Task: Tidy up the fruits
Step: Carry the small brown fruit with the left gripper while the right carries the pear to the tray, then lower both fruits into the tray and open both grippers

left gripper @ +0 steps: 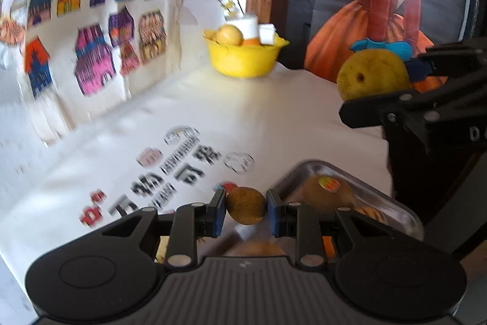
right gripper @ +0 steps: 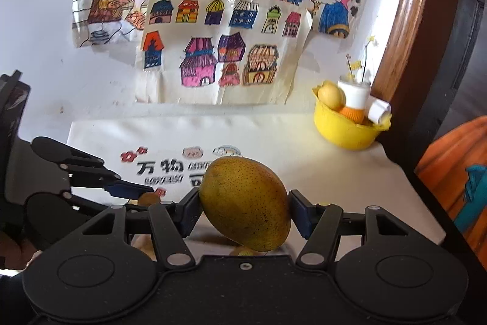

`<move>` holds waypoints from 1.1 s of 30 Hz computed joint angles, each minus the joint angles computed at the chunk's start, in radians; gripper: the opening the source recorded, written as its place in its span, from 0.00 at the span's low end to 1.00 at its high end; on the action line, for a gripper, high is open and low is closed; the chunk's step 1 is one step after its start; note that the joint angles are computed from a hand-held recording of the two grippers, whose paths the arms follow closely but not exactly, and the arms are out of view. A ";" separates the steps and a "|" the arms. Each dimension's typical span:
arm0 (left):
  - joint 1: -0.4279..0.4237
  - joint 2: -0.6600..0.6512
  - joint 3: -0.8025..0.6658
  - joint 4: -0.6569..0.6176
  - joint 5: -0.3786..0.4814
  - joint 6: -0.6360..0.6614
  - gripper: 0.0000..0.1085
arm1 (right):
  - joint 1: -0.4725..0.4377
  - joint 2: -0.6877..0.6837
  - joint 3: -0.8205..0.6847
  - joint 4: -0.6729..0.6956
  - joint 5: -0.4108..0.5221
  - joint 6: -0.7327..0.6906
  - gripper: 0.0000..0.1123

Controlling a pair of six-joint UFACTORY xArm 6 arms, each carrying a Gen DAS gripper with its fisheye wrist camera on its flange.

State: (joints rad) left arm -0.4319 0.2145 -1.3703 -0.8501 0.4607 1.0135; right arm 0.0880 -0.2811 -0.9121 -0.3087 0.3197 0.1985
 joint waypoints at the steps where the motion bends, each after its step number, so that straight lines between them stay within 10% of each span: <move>1: 0.003 -0.008 0.010 -0.020 0.013 0.016 0.28 | 0.003 -0.018 0.020 0.000 0.002 0.009 0.56; 17: -0.052 -0.031 0.094 -0.041 0.072 0.070 0.28 | -0.047 -0.232 0.294 -0.077 0.079 0.197 0.56; 33: -0.077 0.114 -0.057 0.101 -0.001 -0.114 0.28 | -0.084 -0.165 0.333 -0.035 0.062 0.194 0.56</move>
State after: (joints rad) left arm -0.5089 0.3281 -1.4270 -0.7494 0.4601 0.8991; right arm 0.0042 -0.4458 -0.5787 -0.3440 0.3813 0.3930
